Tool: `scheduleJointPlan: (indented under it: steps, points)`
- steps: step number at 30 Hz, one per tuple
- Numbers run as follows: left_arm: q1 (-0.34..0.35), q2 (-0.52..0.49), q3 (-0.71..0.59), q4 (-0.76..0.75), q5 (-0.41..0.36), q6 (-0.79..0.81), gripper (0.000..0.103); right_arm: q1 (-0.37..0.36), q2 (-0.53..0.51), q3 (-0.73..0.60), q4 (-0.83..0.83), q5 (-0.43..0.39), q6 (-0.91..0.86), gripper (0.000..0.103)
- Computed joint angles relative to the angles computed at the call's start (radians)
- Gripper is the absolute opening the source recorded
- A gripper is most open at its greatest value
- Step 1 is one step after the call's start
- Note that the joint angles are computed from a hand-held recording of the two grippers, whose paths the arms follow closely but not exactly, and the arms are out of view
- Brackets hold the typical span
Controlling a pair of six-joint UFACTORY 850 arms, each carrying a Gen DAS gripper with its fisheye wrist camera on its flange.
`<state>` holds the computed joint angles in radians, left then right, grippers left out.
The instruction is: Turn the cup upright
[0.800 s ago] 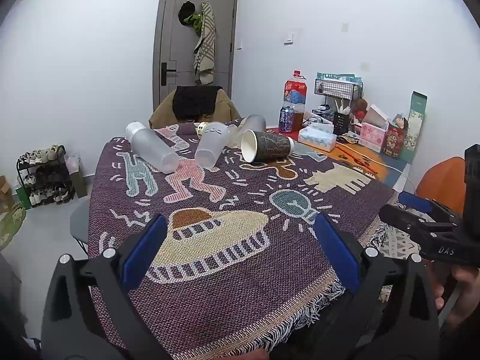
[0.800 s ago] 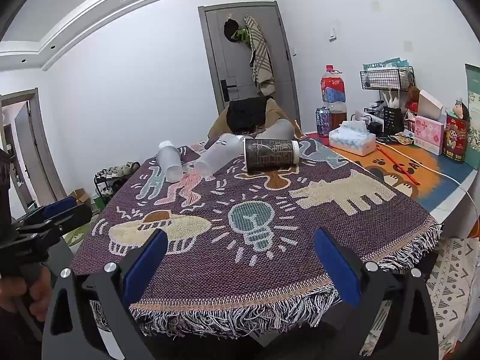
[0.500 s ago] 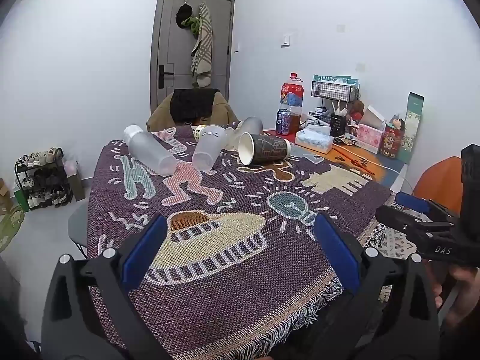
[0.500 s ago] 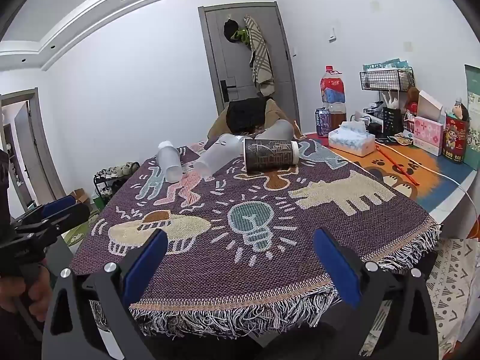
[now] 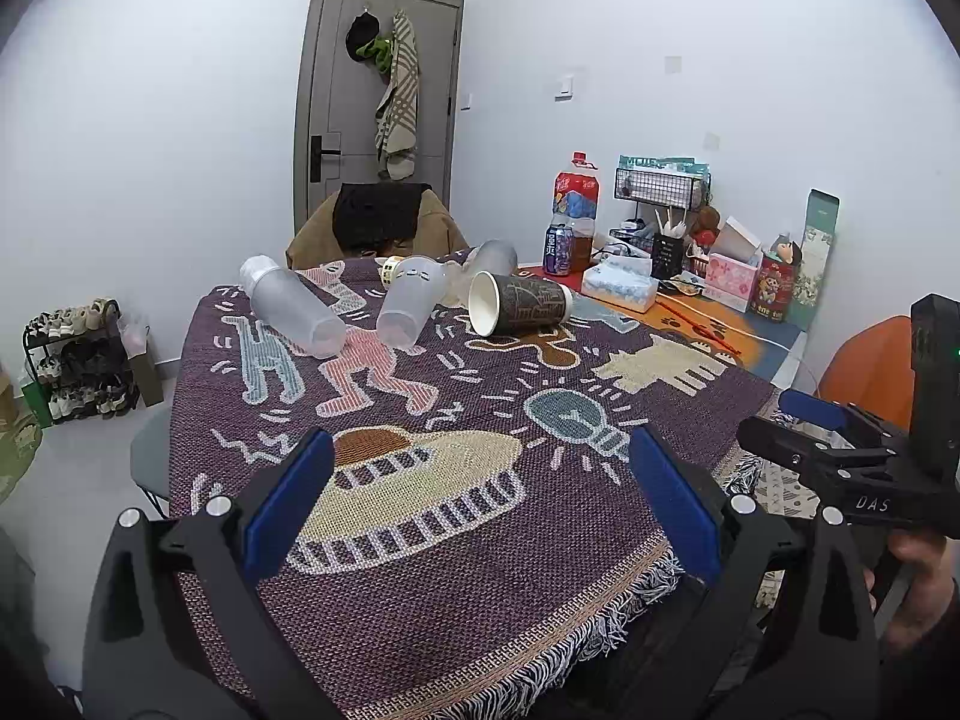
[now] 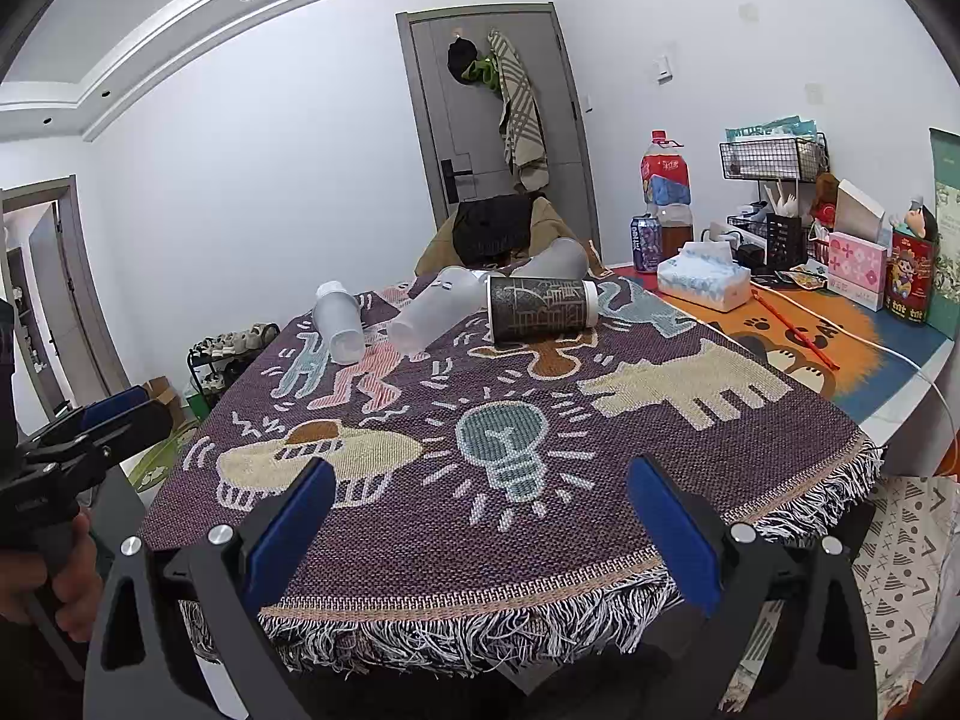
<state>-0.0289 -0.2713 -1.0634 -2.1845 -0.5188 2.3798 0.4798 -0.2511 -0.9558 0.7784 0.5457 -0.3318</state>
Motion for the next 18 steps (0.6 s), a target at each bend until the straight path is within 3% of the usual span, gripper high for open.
scheduleJointPlan:
  steps: [18]
  points:
    - [0.005,0.004,0.006,0.002,-0.005,-0.002,0.098,0.002,-0.003,0.002,-0.002,0.007,0.001,0.096]
